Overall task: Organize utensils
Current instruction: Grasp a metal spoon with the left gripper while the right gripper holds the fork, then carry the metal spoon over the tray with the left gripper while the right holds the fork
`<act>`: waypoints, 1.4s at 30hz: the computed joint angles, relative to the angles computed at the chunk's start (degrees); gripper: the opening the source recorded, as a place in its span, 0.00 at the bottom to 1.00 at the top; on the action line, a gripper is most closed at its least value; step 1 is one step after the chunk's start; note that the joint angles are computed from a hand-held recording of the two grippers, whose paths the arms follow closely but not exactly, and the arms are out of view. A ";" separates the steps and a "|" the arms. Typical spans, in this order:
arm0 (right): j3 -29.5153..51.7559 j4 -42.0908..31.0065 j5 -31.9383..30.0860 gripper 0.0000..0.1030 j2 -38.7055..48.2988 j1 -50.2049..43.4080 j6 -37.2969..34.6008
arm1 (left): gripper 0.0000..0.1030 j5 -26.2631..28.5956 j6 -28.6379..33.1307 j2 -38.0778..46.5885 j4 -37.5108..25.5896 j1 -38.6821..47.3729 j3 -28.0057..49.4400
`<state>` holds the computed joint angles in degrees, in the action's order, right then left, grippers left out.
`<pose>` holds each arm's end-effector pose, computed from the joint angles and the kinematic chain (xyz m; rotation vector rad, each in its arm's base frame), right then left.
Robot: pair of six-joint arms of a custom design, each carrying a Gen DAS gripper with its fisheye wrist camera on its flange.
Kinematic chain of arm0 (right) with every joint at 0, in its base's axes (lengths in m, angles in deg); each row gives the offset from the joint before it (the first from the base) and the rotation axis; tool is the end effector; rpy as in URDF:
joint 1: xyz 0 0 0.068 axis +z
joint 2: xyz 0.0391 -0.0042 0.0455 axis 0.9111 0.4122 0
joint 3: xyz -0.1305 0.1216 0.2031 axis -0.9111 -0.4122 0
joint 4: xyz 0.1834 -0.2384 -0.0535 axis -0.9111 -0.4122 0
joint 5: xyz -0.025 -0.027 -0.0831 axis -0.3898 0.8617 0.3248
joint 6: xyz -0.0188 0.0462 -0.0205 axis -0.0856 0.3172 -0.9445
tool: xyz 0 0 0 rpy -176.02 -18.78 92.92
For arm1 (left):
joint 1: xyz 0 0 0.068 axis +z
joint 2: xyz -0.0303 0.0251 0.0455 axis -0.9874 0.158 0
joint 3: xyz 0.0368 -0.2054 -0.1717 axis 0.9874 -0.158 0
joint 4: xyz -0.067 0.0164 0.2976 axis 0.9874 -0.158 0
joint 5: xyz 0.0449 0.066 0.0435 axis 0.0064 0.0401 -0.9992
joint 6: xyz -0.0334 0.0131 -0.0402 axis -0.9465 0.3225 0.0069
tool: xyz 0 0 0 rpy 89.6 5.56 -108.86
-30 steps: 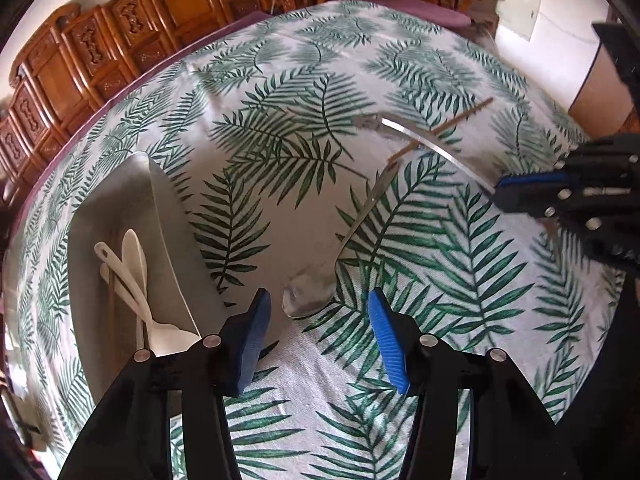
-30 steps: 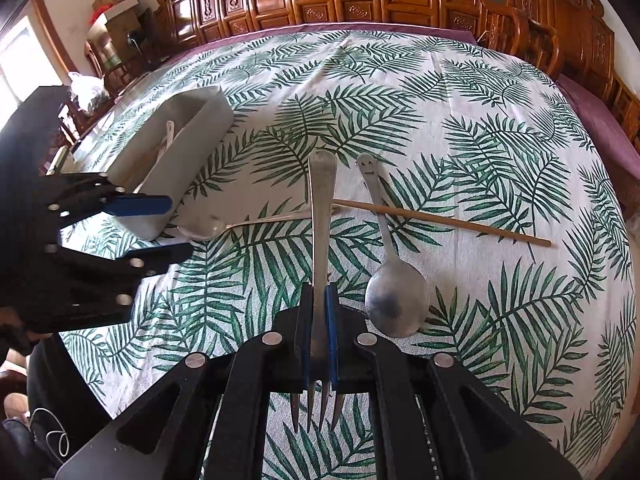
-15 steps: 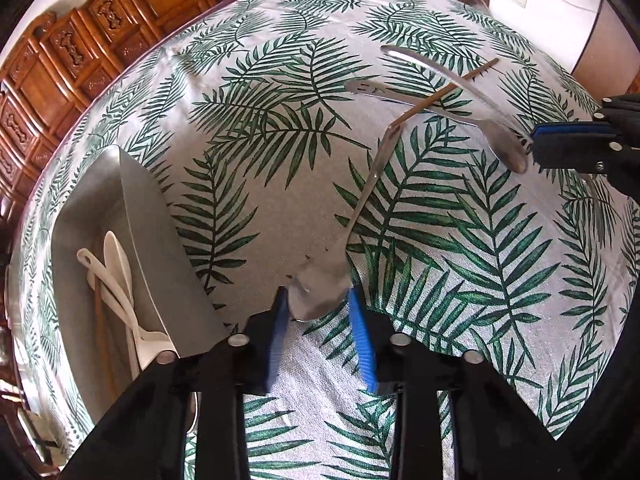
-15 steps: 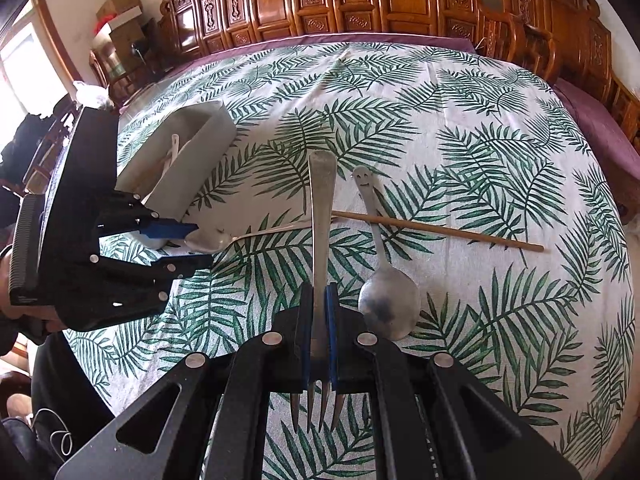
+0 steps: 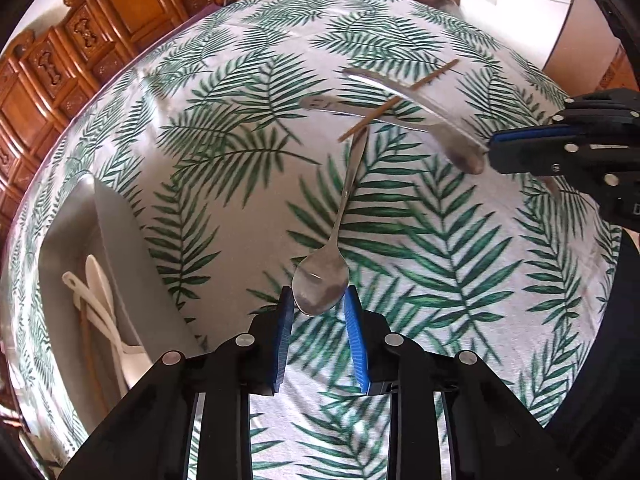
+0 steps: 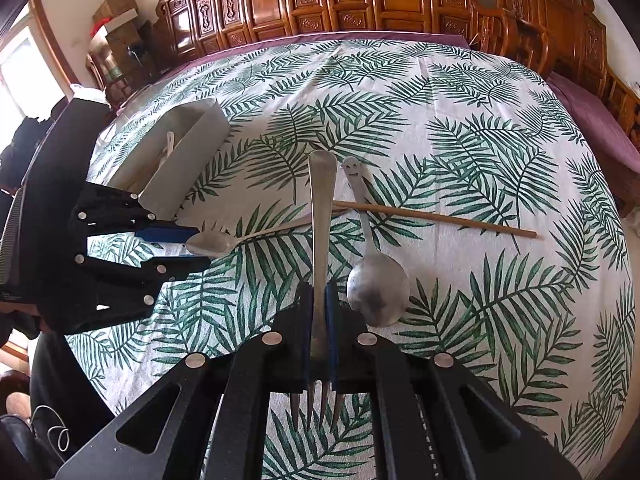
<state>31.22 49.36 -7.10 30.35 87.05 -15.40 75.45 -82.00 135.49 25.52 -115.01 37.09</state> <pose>0.3056 0.1265 0.2297 -0.4413 2.5856 0.3928 0.3082 -0.2051 0.2219 0.9093 2.6400 -0.0077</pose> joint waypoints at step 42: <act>-3.65 -1.70 1.63 0.08 -4.38 -1.25 -0.53 | 0.01 20.17 -30.55 -0.68 5.52 5.12 -3.36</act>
